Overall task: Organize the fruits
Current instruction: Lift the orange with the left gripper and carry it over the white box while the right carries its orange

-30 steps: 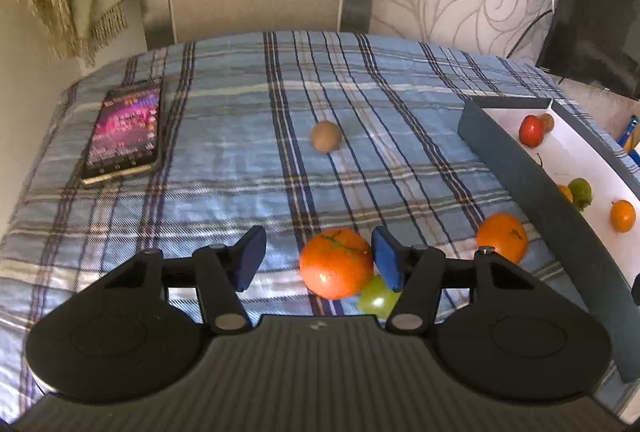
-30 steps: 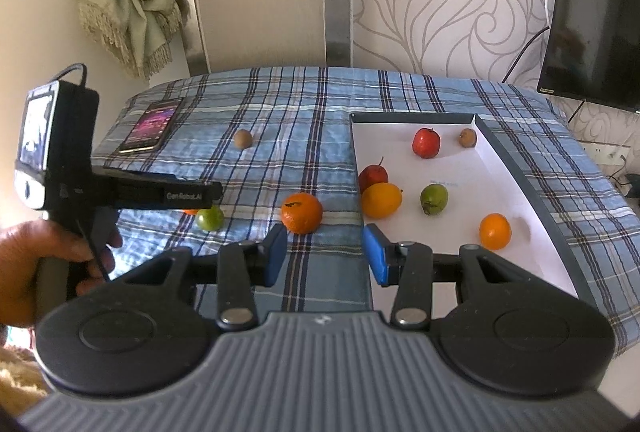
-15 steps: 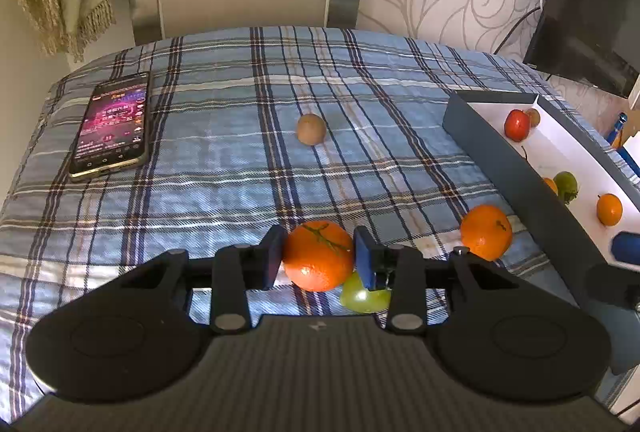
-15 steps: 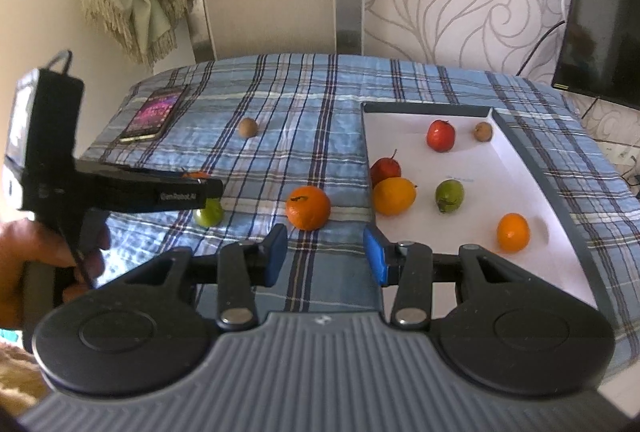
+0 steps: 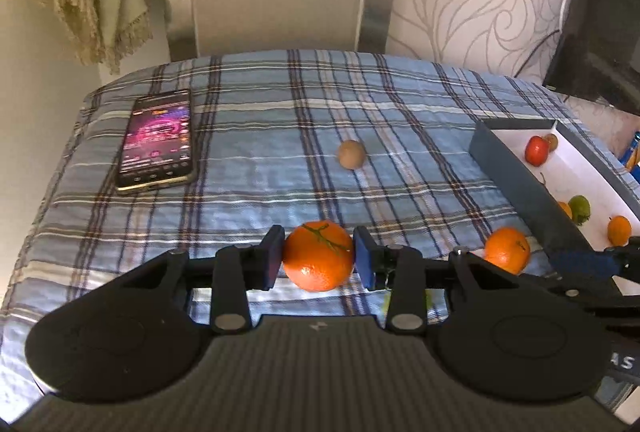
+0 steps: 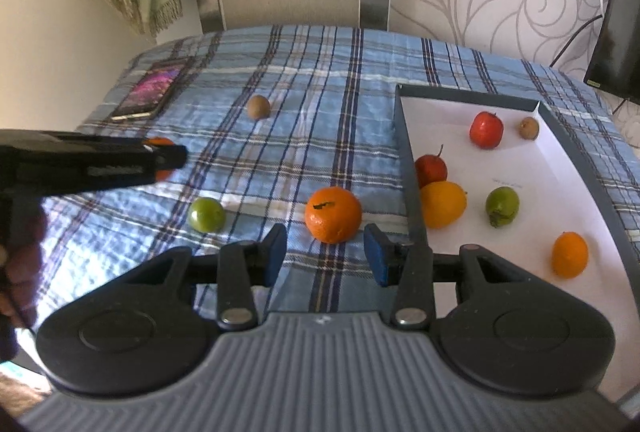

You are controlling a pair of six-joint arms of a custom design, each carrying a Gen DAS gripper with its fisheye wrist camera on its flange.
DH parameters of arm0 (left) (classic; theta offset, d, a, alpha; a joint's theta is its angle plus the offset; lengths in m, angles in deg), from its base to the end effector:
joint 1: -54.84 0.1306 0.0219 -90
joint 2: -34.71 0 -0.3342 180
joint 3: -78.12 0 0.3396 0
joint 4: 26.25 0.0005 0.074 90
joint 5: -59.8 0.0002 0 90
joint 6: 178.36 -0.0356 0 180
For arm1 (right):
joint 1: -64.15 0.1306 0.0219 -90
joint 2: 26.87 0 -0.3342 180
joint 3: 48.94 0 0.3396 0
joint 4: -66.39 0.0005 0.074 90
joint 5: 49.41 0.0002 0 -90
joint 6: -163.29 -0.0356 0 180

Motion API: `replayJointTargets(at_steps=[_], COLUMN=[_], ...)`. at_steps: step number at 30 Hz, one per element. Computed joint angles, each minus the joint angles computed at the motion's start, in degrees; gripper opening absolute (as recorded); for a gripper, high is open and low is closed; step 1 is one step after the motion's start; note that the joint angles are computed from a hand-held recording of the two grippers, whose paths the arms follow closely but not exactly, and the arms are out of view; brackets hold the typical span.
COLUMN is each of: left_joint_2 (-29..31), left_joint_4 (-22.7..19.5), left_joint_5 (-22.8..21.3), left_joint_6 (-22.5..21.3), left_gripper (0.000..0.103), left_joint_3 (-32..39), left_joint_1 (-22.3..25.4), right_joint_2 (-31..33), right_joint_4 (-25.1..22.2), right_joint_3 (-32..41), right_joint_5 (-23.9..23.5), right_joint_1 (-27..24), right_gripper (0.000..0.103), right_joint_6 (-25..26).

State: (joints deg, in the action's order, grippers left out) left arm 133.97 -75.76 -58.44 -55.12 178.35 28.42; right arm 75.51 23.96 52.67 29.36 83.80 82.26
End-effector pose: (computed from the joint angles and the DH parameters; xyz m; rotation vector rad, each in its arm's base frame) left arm 0.4415 -0.2011 0.3871 -0.3527 2.2656 0.0684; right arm 0.4804 0.1784 0.3778 -0.6710 2.2300 0.3214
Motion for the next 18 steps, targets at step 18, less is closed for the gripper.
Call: replayJointTargets(at_steps=[18], left_joint_2=[-3.19], left_joint_4=[-1.0], left_joint_5=[-1.39], left_joint_6=[1.51], left_gripper=[0.043], left_joint_3=[-3.08], left_joint_1=[0.66], right_joint_2=[3.77], right_joint_4=[0.37], right_joint_3=[2.78], right_joint_5=[5.11], right_joint_1=[2.02], right_gripper=[0.037], right_joint_6=[-1.8])
